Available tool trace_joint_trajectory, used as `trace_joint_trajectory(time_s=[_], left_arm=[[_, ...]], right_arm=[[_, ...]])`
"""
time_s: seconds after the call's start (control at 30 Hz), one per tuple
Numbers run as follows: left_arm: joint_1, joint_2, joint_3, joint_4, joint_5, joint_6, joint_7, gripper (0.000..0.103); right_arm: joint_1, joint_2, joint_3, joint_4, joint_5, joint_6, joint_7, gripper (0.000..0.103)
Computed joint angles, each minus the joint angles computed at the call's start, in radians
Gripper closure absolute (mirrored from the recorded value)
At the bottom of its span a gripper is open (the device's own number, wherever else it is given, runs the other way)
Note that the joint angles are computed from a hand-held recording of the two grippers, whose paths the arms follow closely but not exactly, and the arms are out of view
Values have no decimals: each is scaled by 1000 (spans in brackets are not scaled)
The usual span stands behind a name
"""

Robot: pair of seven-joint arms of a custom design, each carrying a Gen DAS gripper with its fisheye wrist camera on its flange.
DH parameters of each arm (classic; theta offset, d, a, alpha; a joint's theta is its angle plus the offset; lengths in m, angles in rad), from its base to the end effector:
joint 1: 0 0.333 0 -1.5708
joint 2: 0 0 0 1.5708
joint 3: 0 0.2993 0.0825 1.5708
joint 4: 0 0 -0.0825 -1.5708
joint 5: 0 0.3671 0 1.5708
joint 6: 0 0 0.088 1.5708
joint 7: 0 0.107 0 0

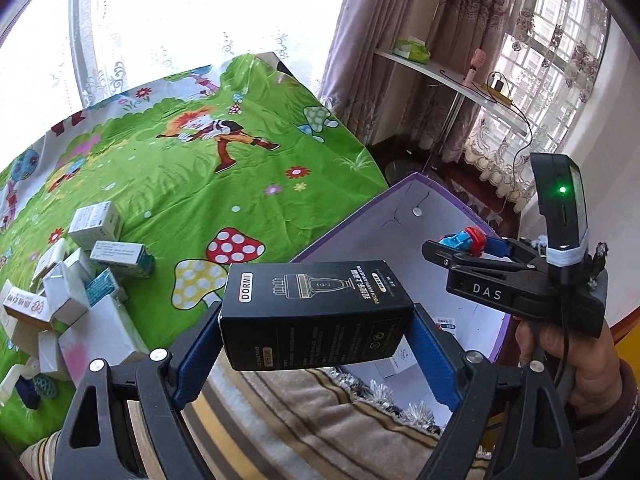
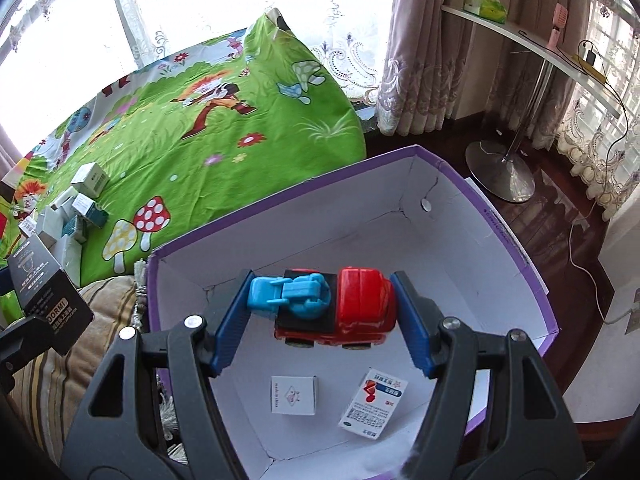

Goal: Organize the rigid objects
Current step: 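Carry the DORMI box and truck into the purple box and release both, then move both open tools back toward the box pile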

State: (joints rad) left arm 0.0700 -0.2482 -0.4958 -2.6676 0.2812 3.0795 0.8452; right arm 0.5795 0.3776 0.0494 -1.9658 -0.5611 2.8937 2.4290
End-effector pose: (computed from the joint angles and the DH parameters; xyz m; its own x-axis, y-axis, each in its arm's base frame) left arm 0.3968 -0.2038 0.3740 -0.0449 -0.9898 0.1352 -0.8084 -0.0435 -0.5870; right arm 0.4941 0.3956 0.3328 0.2894 -0.9536 -0.0833 -0.8080 -0.1967 -0.5553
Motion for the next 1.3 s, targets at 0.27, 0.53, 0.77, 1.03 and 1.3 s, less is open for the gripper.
trace_joint_trajectory(time_s=[0.27,0.53,0.77,1.03,1.3], left_arm=[[-148,162,127,125,-72,-11,110,12],[-266,185,236,119,-286,12,228,8],[-266,110,228,34,-406,64,283,8],[-112,-58,79,-120,-427,134,219,8],[-133,-240,109,-282,-498,159,221,8]], right_arm=[[18,14,-55,-6,-68,22,74,32],[-1,12,-44,-15,-62,28,83,22],[-18,-3,-3,-18,-27,8,40,22],[-16,-18,42,-10,43,-4,-60,21],[9,-11,77,47,89,-22,-141,21]])
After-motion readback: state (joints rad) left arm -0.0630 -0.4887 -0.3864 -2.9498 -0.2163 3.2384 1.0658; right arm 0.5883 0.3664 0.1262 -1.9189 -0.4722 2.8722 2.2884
